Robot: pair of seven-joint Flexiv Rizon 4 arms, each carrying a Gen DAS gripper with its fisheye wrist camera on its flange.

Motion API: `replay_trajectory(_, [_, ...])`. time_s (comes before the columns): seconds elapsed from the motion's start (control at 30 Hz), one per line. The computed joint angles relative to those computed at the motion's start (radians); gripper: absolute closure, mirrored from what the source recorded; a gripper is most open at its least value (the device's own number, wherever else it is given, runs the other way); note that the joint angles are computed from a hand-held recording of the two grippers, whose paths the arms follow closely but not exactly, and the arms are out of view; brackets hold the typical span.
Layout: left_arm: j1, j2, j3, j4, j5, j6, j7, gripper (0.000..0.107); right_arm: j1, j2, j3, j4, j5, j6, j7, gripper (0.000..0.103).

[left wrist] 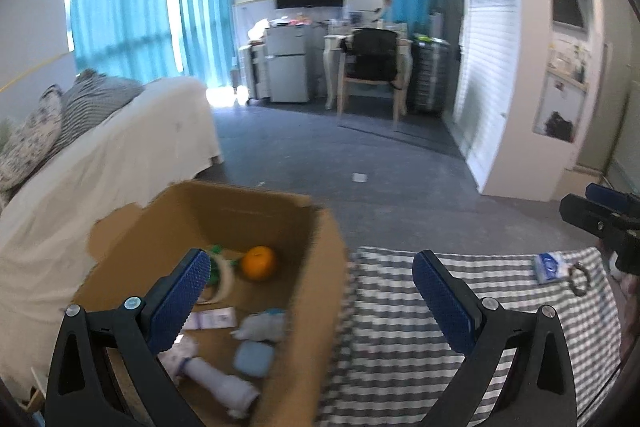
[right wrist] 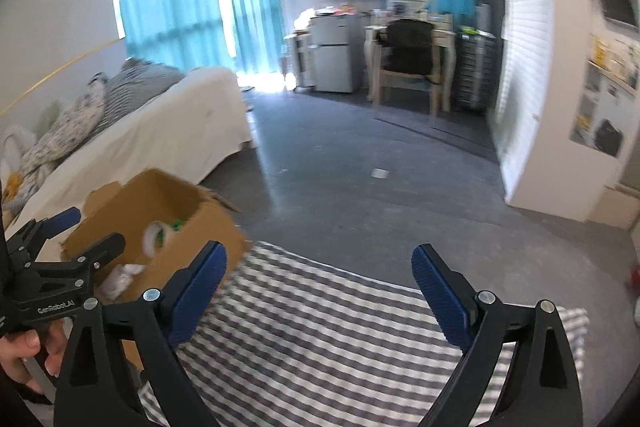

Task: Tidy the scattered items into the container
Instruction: 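Move both open tools back from the box to the table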

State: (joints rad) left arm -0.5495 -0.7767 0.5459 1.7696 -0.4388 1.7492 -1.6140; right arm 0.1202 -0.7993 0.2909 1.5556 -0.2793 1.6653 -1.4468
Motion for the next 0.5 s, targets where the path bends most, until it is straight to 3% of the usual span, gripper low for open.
replay_trajectory(0.23, [0.000, -0.027, -0.046, -0.095, 0.044, -0.036, 0.013, 0.004, -0.018, 0.054, -0.097, 0.082, 0.040, 0.040, 0.054, 0.006])
replay_trajectory(0.5, [-0.010, -0.082, -0.079, -0.224, 0.124, -0.109, -0.031, 0.004, -0.114, 0.059, -0.093, 0.132, 0.035, 0.028, 0.054, 0.006])
